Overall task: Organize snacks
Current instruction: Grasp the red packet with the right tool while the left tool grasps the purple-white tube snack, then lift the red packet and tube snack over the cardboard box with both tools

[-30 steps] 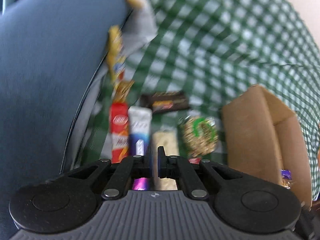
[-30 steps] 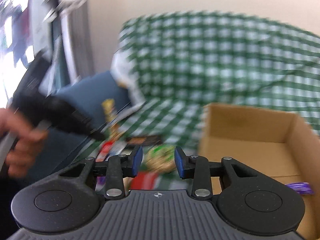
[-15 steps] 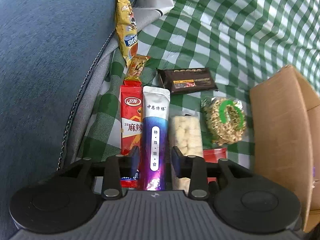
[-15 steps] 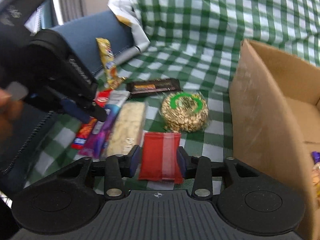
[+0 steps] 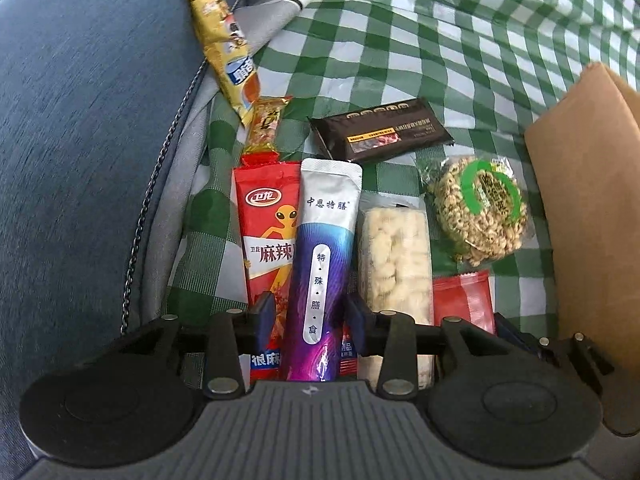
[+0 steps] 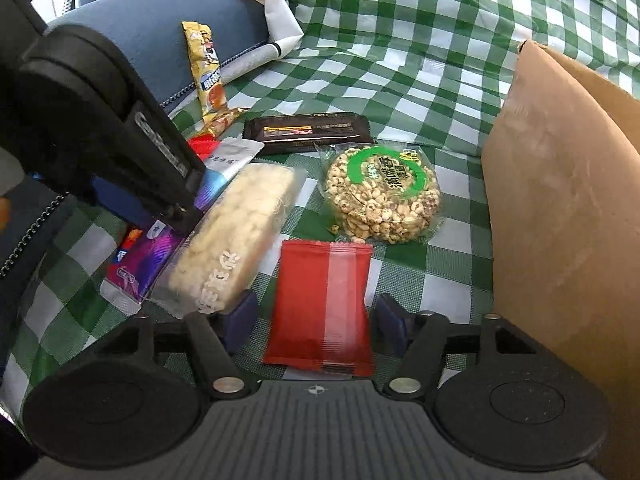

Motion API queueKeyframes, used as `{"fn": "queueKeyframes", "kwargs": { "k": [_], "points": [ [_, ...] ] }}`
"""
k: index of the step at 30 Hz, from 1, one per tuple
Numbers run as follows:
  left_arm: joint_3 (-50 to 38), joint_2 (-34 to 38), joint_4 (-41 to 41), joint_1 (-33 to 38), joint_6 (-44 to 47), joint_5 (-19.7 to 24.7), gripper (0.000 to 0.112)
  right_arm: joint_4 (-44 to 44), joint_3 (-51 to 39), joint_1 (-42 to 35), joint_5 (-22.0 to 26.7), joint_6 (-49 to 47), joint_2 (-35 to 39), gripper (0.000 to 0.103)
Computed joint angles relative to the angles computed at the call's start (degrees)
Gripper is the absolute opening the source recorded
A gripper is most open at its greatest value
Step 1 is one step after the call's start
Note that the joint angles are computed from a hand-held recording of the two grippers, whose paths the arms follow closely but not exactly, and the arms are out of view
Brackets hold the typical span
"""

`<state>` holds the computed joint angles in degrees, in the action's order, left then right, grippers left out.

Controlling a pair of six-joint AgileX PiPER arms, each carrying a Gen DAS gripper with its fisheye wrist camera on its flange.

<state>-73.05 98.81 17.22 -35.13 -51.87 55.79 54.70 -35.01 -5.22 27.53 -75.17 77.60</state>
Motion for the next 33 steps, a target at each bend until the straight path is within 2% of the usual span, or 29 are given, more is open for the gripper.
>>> {"fn": "queueKeyframes", "kwargs": {
  "k": [2, 4, 8, 16, 19, 26, 29, 33],
  "points": [
    [-0.06, 0.23, 0.45, -0.35, 0.13, 0.19, 0.041, 0.63, 0.49, 0.14, -0.03, -2.08, -0.71, 0.046],
    [0.16, -0.15, 0.09, -0.23, 0.40, -0.22, 0.030, 0.88, 0.70, -0.63, 0.87, -2.75, -1.13, 0.044],
    [2.29, -2.68, -1.75, 1.41, 0.26, -2.52, 0.021, 1.07, -0.15, -1.83, 2.39, -1.85, -1.31, 0.043],
    [7.25, -9.44, -2.84, 2.65, -1.58, -6.92, 0.020, -2.29, -0.16, -6.73, 9.64, -0.54, -6.44, 0.043],
    [9.03, -10.83, -7.03, 4.69, 1.26, -7.93, 0.021, -6.35, -0.36, -7.89, 12.64, 2.41, -7.18, 0.043],
    [8.03, -8.62, -8.99, 5.65, 2.16, -4.30, 0.028, -14.21, 0.38, -8.15, 14.33, 6.30, -7.34, 0.045],
    [6.01, -6.37, -6.62, 3.70, 2.09, -2.44, 0.030, -14.59, 0.10, -8.83, 15.39, 6.19, -7.05, 0.048],
    [5.25, -4.78, -5.71, 3.12, 2.40, -2.20, 0.031, -14.74, 0.16, -8.61, 15.40, 5.55, -7.05, 0.049]
  ]
}}
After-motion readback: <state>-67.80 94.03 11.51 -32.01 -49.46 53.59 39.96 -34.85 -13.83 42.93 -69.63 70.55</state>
